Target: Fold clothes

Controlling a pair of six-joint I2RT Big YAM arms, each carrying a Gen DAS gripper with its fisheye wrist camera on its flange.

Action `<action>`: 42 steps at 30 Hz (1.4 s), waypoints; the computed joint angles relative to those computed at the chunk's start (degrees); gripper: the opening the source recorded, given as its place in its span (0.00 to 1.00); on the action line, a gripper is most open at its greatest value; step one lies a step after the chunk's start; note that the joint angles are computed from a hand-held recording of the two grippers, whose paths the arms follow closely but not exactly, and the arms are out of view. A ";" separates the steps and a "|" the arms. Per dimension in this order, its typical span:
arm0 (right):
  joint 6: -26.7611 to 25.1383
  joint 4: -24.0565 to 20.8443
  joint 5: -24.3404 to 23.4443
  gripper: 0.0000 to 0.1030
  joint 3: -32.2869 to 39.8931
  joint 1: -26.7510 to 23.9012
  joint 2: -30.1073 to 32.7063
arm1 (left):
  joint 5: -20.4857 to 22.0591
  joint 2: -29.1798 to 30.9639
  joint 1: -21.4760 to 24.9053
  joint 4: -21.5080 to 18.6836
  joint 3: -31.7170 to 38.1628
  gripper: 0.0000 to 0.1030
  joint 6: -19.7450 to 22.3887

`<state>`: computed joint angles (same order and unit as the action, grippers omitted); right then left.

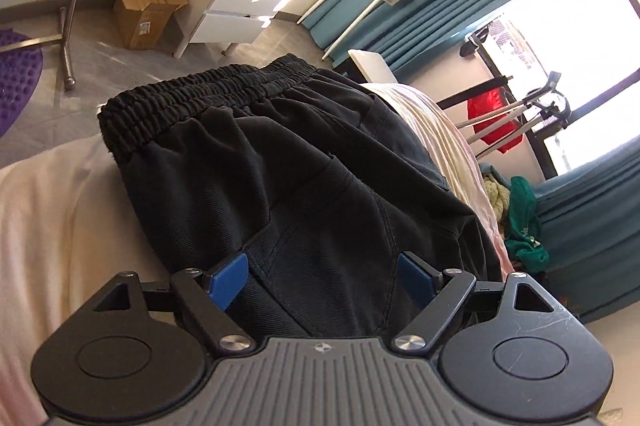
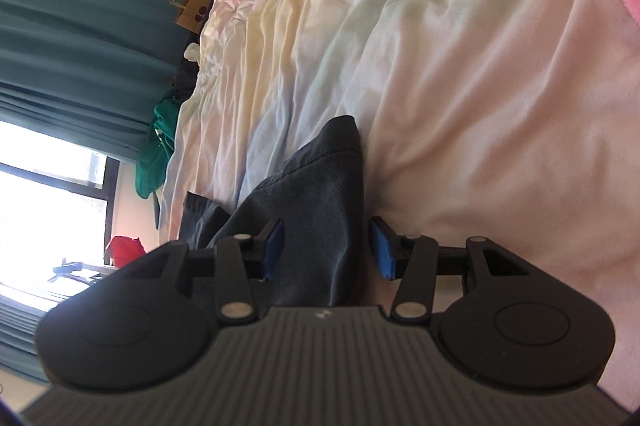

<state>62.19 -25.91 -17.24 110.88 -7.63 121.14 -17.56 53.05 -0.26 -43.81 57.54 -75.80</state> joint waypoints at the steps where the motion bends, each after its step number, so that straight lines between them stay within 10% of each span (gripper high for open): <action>1: -2.38 -0.29 1.83 0.44 0.76 0.33 0.16 | -0.48 -1.91 0.23 1.41 -1.67 0.81 -2.21; 8: -13.97 -1.57 6.89 0.08 3.90 1.48 0.60 | -2.56 -5.39 1.52 -1.35 -4.63 0.83 -11.63; 19: -14.60 -2.41 8.69 0.05 3.52 1.81 0.08 | 4.37 -1.97 5.55 -2.63 -4.81 0.78 -11.22; 25: -14.23 -0.62 10.39 0.05 2.24 1.96 -0.60 | -1.37 -0.82 3.22 -9.17 -2.57 0.67 -16.44; 31: -16.76 5.19 14.88 0.05 0.66 3.29 -1.99 | 5.23 -2.59 7.14 -3.39 -6.06 0.64 -14.90; 42: -8.19 -3.91 10.92 0.08 6.43 2.43 2.72 | 13.18 -4.69 11.55 15.16 -14.14 0.40 -17.87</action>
<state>54.00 -29.82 -6.32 117.31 -5.21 123.86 -4.38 48.37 11.30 -28.65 43.40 -93.66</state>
